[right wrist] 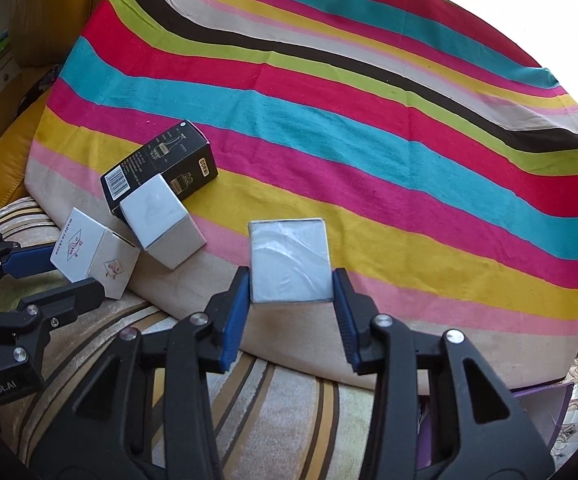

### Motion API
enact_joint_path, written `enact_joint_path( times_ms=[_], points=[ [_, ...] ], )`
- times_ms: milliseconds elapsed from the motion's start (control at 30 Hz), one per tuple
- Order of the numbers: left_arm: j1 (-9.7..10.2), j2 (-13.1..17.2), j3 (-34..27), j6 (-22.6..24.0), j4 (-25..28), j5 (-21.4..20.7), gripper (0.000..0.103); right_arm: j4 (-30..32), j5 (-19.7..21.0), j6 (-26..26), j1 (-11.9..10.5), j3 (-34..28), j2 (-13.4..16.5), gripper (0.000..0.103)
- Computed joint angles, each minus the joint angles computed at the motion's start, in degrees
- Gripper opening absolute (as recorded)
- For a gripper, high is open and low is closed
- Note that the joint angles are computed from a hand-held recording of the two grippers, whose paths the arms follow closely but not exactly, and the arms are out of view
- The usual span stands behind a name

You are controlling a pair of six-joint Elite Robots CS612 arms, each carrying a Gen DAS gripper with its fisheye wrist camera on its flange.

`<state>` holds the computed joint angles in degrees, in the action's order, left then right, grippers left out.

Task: Organize objects
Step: 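Grasp the 'made in china' box with left tool while right tool grasps a white box, then carry both boxes over the purple-rimmed box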

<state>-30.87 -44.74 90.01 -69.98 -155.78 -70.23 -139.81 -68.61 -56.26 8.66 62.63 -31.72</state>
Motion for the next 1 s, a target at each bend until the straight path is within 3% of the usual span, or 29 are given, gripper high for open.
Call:
enact_joint_path(
  times_ms=[533,1000],
  points=[
    [-2.68,0.5,-2.4,4.9,-2.6,2.0,0.045,-12.1,3.1,4.8,-3.7,9.7,-5.2,0.045],
    [-4.51,2.6,-6.9,12.3,-4.4,1.7,0.045,-13.3,5.4,10.0,-8.2,11.5,-6.6,0.045]
  ],
)
